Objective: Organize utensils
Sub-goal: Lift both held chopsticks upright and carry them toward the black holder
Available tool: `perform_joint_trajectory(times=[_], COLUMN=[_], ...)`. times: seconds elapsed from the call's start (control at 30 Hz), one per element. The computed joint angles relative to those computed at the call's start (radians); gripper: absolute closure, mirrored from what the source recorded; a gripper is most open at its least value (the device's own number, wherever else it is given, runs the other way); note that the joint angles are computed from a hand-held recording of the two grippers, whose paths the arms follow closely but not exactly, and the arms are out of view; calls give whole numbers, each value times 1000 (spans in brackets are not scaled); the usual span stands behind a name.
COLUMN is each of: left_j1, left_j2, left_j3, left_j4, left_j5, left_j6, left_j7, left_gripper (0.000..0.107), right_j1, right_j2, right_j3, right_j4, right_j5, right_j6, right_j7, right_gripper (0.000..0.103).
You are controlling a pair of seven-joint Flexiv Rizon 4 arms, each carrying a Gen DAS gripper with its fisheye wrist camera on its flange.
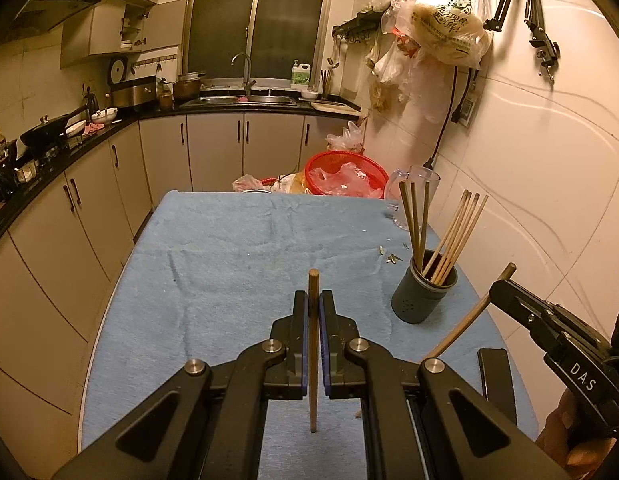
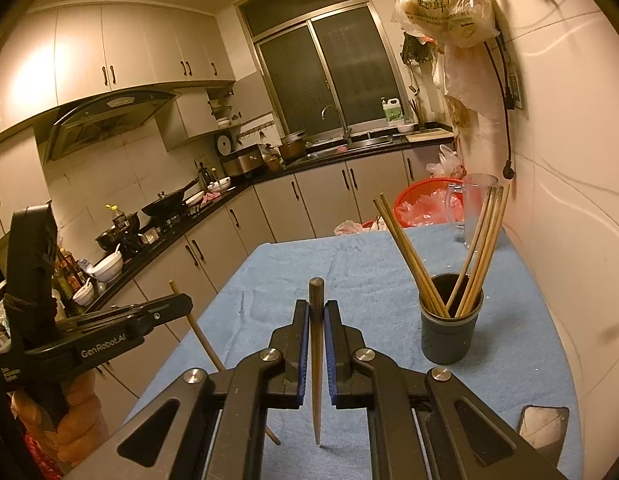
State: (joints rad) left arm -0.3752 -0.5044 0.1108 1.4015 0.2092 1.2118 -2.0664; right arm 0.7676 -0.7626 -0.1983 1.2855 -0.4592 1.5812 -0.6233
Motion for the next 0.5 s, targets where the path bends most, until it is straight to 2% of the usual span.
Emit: perform_joint_trajectory(times=[0.3,0.5], left_j1=[-23,-20], left_j2=[7,15], left_j3=[26,19], left_j4=[-12,-11], left_j5=[51,67], left_j6=[-21,-24], left_j7=[-38,-43], left_gripper=[101,101], right_j1=[10,20], right_j2=[16,31], right_j3=[-16,-34], right_j4=[21,41], right_j5=[5,10], right_j6=[14,30], right_j7=[4,9], right_gripper=[95,95])
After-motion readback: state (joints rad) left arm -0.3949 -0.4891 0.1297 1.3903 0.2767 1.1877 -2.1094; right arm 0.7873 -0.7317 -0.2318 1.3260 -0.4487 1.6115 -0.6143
